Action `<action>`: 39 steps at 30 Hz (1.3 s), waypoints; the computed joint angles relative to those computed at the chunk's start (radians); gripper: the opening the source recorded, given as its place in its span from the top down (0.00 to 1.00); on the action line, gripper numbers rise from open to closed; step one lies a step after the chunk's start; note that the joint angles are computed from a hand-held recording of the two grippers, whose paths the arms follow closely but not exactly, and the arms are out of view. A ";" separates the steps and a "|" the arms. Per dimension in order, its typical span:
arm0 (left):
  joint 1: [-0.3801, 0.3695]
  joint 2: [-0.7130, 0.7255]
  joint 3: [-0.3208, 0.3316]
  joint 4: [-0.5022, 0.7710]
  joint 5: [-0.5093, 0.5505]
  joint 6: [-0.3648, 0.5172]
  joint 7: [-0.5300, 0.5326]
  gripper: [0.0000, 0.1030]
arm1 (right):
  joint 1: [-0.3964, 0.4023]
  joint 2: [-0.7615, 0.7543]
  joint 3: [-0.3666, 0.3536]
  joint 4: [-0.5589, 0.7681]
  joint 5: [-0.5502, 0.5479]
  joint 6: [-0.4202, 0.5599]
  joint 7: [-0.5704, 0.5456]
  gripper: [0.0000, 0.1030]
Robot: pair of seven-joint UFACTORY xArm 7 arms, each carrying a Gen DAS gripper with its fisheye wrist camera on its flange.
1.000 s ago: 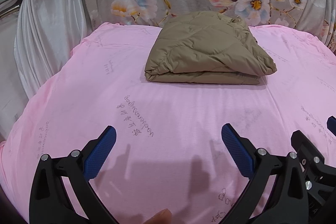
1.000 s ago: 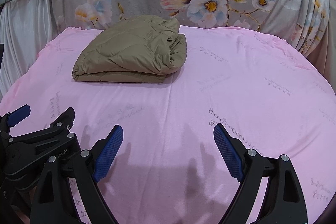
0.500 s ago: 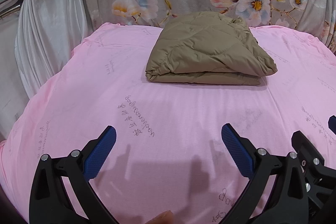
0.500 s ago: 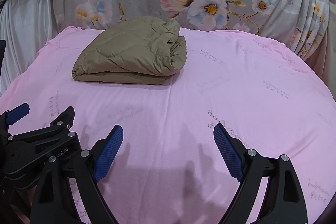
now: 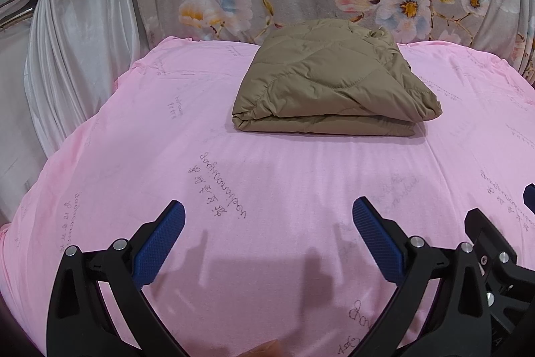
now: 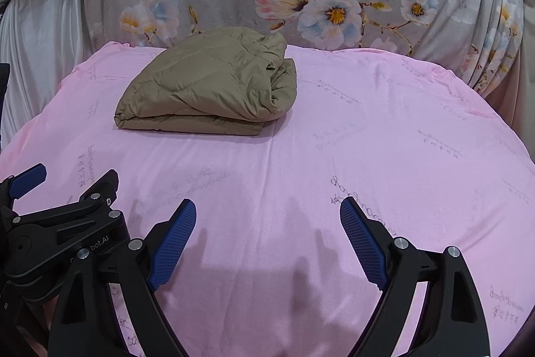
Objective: Fold large clothes
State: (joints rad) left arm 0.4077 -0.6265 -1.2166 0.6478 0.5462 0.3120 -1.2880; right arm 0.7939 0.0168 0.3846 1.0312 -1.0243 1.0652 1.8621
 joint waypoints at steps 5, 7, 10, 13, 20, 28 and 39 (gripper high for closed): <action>0.000 0.001 0.001 -0.001 0.003 -0.001 -0.001 0.05 | 0.001 -0.001 0.000 0.001 0.001 0.003 -0.002 0.17; -0.001 0.001 0.001 0.000 0.004 0.000 -0.002 0.05 | 0.001 0.000 0.001 0.002 0.000 0.003 -0.001 0.17; -0.001 0.001 0.002 -0.001 0.006 -0.001 -0.002 0.05 | 0.001 0.001 0.000 0.002 0.000 0.004 -0.001 0.17; -0.002 0.001 0.004 -0.002 0.007 -0.003 -0.001 0.05 | 0.002 -0.001 0.000 0.003 0.001 0.005 -0.002 0.17; 0.000 0.001 0.003 -0.003 0.009 -0.005 -0.002 0.05 | 0.003 0.002 0.001 0.005 0.001 0.007 -0.001 0.17; -0.001 0.000 0.001 -0.002 0.008 -0.003 -0.002 0.05 | 0.004 -0.001 0.000 0.004 0.002 0.009 -0.003 0.17; 0.000 -0.003 0.002 -0.005 0.008 -0.008 -0.001 0.05 | 0.007 0.003 0.000 0.007 0.000 0.013 -0.002 0.17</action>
State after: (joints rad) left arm 0.4080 -0.6293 -1.2148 0.6431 0.5541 0.3044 -1.2887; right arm 0.8005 0.0199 0.3842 1.0382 -1.0248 1.0784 1.8602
